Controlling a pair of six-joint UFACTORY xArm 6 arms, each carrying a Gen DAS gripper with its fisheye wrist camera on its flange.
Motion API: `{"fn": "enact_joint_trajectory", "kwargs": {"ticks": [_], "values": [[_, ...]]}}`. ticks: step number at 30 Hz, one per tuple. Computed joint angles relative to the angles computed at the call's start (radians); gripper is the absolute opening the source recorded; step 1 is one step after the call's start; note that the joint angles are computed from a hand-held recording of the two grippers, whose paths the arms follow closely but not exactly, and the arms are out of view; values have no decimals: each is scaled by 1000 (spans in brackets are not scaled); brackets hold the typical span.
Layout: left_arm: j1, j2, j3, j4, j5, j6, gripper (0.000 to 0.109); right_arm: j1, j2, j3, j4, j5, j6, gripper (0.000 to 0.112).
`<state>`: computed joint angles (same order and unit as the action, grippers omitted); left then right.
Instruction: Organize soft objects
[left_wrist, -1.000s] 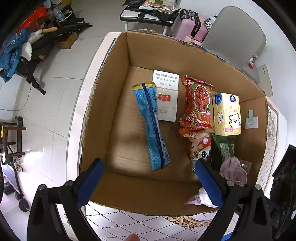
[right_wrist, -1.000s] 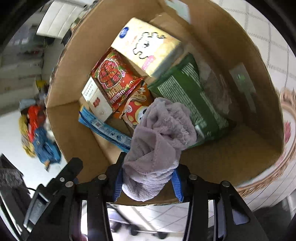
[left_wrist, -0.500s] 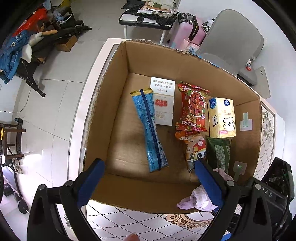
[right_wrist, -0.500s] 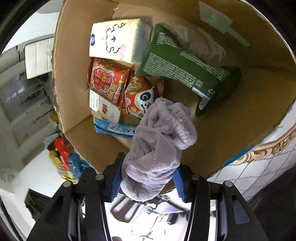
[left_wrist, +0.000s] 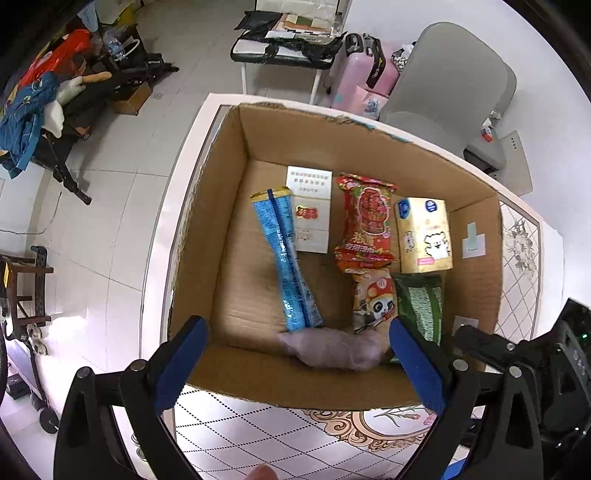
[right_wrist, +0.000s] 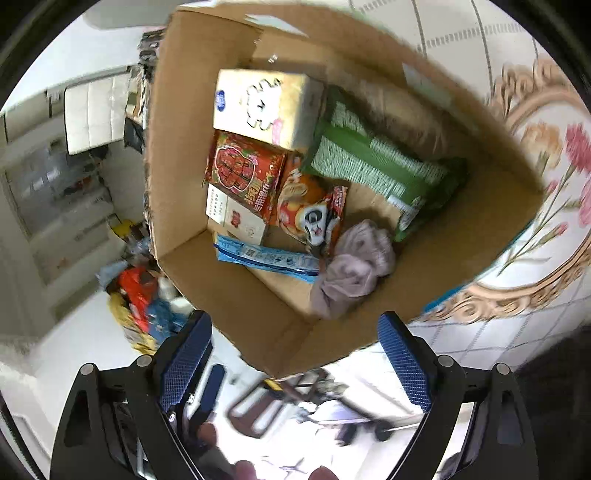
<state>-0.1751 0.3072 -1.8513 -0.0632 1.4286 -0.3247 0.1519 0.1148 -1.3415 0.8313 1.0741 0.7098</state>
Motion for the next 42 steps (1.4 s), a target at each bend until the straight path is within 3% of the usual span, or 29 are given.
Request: {"fn": "enact_joint_trajectory", "kwargs": {"ticks": [3, 7, 10, 13, 24, 30, 38, 42], "values": [[-14, -13, -4, 21, 2, 2, 100, -20, 36, -123, -174, 118, -44, 93], [-48, -47, 14, 80, -7, 0, 101, 17, 123, -374, -539, 310, -193, 93], [-78, -70, 27, 121, -12, -1, 100, 68, 138, -447, -776, 341, -305, 93], [-97, -86, 41, 144, -14, -6, 100, 95, 116, -438, -918, 335, -360, 93], [-127, -166, 47, 141, -14, -40, 100, 111, 5, -388, -967, 317, -387, 93], [-188, -257, -11, 241, 14, -88, 101, 111, -129, -388, -988, 332, -385, 93], [-257, -314, -163, 293, 108, -113, 101, 127, -274, -497, -1042, 429, -424, 93], [-312, -340, -204, 354, 156, -129, 101, 153, -281, -592, -1090, 503, -430, 93]]}}
